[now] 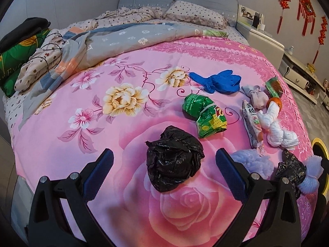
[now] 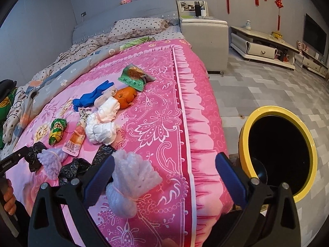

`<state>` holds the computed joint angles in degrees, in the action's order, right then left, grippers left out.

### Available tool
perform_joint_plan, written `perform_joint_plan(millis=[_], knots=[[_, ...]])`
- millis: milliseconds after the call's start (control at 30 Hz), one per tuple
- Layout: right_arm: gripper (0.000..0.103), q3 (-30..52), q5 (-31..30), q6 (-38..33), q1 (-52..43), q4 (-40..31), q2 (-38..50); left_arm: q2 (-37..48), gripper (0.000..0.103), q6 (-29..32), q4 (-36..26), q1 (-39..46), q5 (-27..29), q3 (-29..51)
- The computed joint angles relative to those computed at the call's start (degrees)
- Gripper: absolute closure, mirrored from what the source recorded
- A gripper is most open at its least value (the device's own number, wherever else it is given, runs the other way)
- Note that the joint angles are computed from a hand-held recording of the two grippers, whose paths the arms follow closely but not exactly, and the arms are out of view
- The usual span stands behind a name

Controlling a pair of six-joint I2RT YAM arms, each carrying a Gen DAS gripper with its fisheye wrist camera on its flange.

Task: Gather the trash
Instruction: 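Grasp the black plastic bag with the left tool while the right tool grasps the white mesh bundle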

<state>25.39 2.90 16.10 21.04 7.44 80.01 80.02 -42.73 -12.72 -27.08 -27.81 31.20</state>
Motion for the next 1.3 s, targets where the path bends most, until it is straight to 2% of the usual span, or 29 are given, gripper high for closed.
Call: perform_joint_plan(millis=[133, 400, 500, 533, 567, 633, 733, 800, 867, 967, 1067, 1167, 1300], knots=[[0.009, 1.11, -1.98, -0.41, 0.05, 1.33, 2.81, 4.72, 0.008, 2.09, 3.98, 2.31, 2.45, 0.45], [0.016, 2.37, -5.17, -1.47, 0.50, 4.35, 6.91, 15.19, 0.008, 7.98, 9.49, 5.53, 6.47, 4.54], [0.023, 2.54, -7.88, -1.61, 0.46, 4.94, 8.47, 17.75, 0.009, 9.42, 11.33, 7.10, 9.49, 5.01], [0.028, 2.77, -8.25, -1.84, 0.55, 4.83, 9.01, 18.49, 0.010, 9.27, 11.59, 7.70, 10.71, 5.25], [0.035, 3.10, -8.52, -1.93, 0.87, 4.63, 9.86, 18.95, 0.017, 9.28, 11.98, 8.37, 12.15, 5.28], [0.043, 4.24, -10.50, -2.15, 0.61, 3.68, 12.26, 19.71, 0.019, 9.39, 12.63, 9.26, 13.94, 5.25], [0.051, 4.37, -12.28, -1.89, -0.11, 4.39, 13.12, 20.24, 0.022, 9.88, 13.58, 8.93, 13.60, 5.31], [0.057, 4.03, -13.92, -1.95, -0.66, 4.92, 12.63, 20.10, 0.029, 9.68, 14.02, 8.77, 13.30, 5.17], [0.063, 3.93, -14.48, -2.64, -0.52, 5.34, 12.91, 19.64, 0.043, 9.59, 14.55, 8.33, 12.56, 4.73], [0.067, 3.96, -15.70, -2.91, -1.04, 5.03, 12.89, 18.55, 0.056, 9.50, 15.03, 8.57, 12.35, 3.66], [0.070, 3.04, -16.09, -2.81, -0.99, 5.30, 11.47, 17.27, 0.063, 9.29, 15.98, 8.99, 12.67, 2.43], [0.070, 1.92, -17.26, -2.68, -1.33, 4.28, 8.50, 13.75, 0.065, 8.74, 18.45, 9.78, 14.47, -0.34], [0.071, 0.26, -17.17, -3.02, -1.37, 1.57, 2.35, 9.07, 0.065, 7.71, 19.61, 9.24, 13.74, -3.15]])
